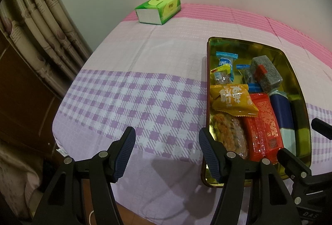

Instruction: Organize snacks

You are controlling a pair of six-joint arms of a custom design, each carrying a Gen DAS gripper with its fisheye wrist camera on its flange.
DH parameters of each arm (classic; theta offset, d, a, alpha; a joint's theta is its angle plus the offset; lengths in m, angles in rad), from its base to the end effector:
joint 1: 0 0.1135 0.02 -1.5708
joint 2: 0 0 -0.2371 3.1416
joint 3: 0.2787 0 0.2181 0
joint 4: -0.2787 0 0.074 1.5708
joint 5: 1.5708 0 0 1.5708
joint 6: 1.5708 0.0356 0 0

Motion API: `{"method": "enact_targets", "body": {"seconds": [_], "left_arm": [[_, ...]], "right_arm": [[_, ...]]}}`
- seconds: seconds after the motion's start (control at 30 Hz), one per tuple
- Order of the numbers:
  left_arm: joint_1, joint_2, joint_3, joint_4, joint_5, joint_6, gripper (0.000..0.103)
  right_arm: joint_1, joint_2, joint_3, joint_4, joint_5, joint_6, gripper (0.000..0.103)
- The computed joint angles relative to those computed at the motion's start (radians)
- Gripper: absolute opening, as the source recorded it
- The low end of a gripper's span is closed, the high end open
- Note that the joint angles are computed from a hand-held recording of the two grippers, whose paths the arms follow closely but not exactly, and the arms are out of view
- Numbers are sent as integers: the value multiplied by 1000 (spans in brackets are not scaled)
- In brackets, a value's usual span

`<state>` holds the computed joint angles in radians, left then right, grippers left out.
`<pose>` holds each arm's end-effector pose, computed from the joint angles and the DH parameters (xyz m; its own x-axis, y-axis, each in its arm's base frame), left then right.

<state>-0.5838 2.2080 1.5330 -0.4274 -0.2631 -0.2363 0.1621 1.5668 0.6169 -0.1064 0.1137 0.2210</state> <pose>0.3482 -0.2189 0.1232 -0.8255 0.2744 -0.4932 0.2479 0.9613 0.1199 0.2411 0.0353 0.1197 -0.8613 0.0798 -0.5018 0.0857 0.9963 0.0115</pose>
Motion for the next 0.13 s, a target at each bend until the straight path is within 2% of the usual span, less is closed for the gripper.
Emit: {"method": "enact_targets", "body": {"seconds": [0.13], "left_arm": [[0, 0, 1, -2, 0, -1, 64]], "right_arm": [[-5, -3, -2, 1, -4, -3, 95]]}}
